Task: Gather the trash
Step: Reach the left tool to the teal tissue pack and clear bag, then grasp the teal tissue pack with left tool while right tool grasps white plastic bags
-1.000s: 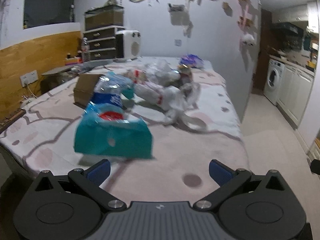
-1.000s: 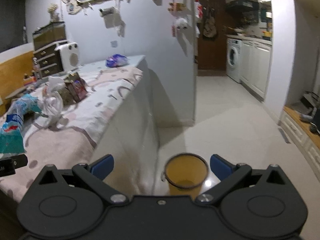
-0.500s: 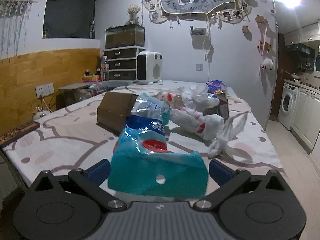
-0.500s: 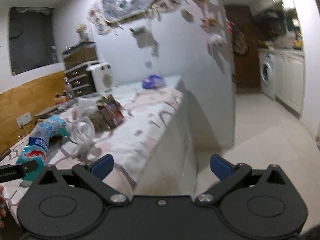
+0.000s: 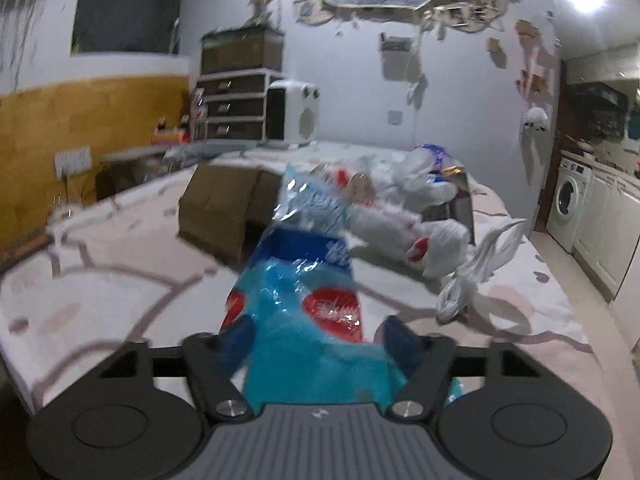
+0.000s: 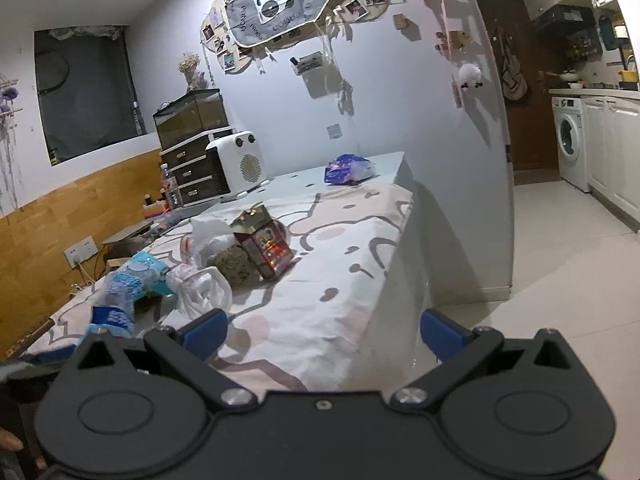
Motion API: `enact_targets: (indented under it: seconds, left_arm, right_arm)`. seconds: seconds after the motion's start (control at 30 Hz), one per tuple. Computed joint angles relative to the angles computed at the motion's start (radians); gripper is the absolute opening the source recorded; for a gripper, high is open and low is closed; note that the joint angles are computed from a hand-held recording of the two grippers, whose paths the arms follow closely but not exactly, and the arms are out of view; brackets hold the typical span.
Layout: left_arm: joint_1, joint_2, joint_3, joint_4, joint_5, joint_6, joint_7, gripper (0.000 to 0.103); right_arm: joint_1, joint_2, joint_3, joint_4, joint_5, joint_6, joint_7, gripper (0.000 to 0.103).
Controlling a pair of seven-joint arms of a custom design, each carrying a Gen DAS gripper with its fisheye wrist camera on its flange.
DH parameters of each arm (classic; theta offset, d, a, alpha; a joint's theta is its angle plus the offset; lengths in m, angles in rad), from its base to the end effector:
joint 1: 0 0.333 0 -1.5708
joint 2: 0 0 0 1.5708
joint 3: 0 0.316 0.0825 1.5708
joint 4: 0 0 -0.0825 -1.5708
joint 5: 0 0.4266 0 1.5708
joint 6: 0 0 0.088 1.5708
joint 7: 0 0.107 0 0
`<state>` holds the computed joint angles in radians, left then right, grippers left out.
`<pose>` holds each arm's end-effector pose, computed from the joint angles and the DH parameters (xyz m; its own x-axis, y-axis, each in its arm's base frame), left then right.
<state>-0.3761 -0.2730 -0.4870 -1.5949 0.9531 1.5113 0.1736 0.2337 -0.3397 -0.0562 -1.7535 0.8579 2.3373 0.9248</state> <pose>0.3535 -0.3501 0.7948 0.6173 -0.7859 0.0356 -0.3504 -0.3152 -0.8820 0.5097 0.0962 0.8177 0.6218 -0.7333 -0.2750 -0.4411 -0.0378 -0.8967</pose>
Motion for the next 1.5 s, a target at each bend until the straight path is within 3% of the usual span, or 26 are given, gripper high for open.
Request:
enact_targets:
  seconds: [0.17,0.23,0.33,0.43,0.5,0.57,0.63,0.77,0.83,0.97,1.13,1.23,1.37,1.5]
  left_arm:
    - [-0.011,-0.052,0.011,-0.043,-0.06,0.026,-0.017,0.021]
    - [-0.012,-0.075,0.016,-0.058,-0.09,0.05,-0.015,0.009]
    - [-0.008,-0.095,0.007,-0.061,-0.11,0.061,0.005,0.008]
    - [0.005,-0.102,-0.015,-0.041,-0.099,0.039,0.027,0.014]
    - [0.017,-0.112,-0.026,-0.029,-0.08,0.032,0.031,0.037]
    - [0.035,-0.128,-0.034,-0.026,-0.048,0.041,0.033,0.066]
    - [0.055,-0.13,-0.039,-0.01,-0.02,0.047,0.066,0.08]
    - [0.072,-0.145,0.024,-0.008,-0.065,0.159,0.13,0.091]
    - [0.079,-0.142,0.069,-0.008,-0.128,0.223,0.168,0.091]
    - [0.105,-0.125,0.121,-0.009,-0.251,0.271,0.188,0.091]
    - [0.13,-0.134,0.153,-0.055,-0.357,0.285,0.109,0.091]
    - [0.143,-0.177,0.169,-0.126,-0.38,0.353,0.022,0.09]
    - [0.166,-0.24,0.185,-0.227,-0.403,0.486,-0.114,0.079]
    - [0.195,-0.24,0.147,-0.235,-0.357,0.483,-0.166,0.065]
  right_arm:
    - [0.015,0.004,-0.004,0.016,0.017,-0.021,-0.048,0.103]
    - [0.021,0.014,-0.002,0.031,0.024,-0.029,-0.068,0.103]
    - [0.035,0.047,-0.001,0.071,0.053,-0.046,-0.096,0.103]
    - [0.047,0.098,0.005,0.136,0.082,-0.087,-0.127,0.103]
    - [0.053,0.129,0.013,0.174,0.107,-0.105,-0.166,0.103]
    - [0.055,0.16,0.025,0.208,0.119,-0.116,-0.192,0.103]
    - [0.056,0.194,0.04,0.248,0.12,-0.136,-0.207,0.103]
    - [0.053,0.26,0.066,0.326,0.126,-0.198,-0.221,0.096]
    - [0.052,0.293,0.083,0.363,0.106,-0.218,-0.217,0.095]
    - [0.046,0.344,0.108,0.417,0.062,-0.251,-0.191,0.083]
    - [0.039,0.384,0.128,0.448,0.049,-0.27,-0.19,0.074]
    - [0.04,0.412,0.139,0.467,0.039,-0.27,-0.186,0.074]
    - [0.037,0.446,0.148,0.498,0.024,-0.284,-0.132,0.071]
    - [0.026,0.47,0.157,0.532,0.039,-0.327,-0.124,0.063]
